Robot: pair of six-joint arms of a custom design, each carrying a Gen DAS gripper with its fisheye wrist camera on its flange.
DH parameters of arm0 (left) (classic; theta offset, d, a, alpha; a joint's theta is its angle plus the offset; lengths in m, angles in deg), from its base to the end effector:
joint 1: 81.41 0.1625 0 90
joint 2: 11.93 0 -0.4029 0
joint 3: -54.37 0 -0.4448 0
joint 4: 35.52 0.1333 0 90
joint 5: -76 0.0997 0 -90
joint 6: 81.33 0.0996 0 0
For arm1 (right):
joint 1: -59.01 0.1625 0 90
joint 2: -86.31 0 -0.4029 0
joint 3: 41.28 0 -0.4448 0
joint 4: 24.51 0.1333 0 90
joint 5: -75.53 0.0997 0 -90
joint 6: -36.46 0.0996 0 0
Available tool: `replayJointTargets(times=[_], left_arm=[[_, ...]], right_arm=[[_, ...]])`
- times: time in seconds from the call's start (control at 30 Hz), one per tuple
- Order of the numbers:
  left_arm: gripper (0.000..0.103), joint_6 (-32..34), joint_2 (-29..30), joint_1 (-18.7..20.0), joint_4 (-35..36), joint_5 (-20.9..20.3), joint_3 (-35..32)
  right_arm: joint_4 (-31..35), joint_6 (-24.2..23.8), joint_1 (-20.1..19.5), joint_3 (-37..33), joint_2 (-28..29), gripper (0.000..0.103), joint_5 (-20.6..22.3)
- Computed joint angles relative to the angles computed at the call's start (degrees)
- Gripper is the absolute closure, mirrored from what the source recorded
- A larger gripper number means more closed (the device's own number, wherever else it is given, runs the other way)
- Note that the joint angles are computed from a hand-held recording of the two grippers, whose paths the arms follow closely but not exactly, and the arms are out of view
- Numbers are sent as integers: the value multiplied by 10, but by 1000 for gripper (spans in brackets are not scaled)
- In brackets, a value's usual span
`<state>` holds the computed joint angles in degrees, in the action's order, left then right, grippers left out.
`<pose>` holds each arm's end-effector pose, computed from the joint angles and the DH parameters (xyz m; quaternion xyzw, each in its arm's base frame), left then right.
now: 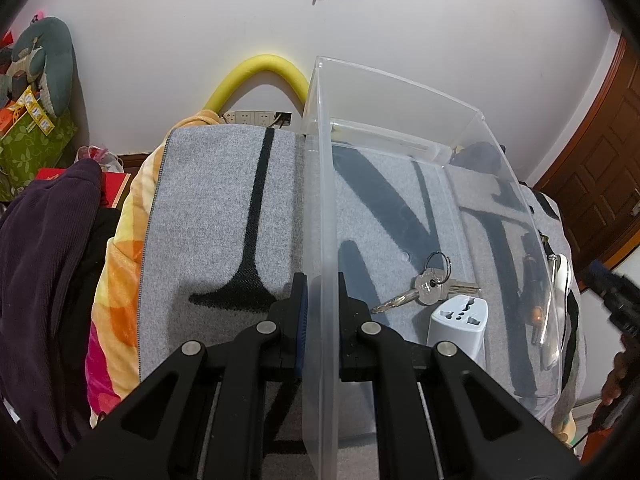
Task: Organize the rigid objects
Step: 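Grasp the white handheld device with the right tool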
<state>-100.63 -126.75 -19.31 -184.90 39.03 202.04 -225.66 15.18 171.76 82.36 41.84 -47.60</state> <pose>0.0382 -0.3829 0.2778 -0.0368 0.8762 -0.3621 0.3160 0.2660 -0.4305 -0.0101 0.2726 -0.8837 0.2675 0.2707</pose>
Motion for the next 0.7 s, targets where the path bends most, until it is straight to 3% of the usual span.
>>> replayJointTargets(times=[0.13,0.2,0.47,0.7], left_arm=[[93,-3,0,2,6,0,-1],[93,-4,3,3,6,1,-1],[93,-4,5,4,5,2,-2],[93,-3,4,5,3,0,-2]], right_arm=[[34,13,-29,8,-1,55,8],[27,15,-39,19,-7,49,27],[39,43,-49,2,12,44,44],[33,54,-58,23,-6,44,54]])
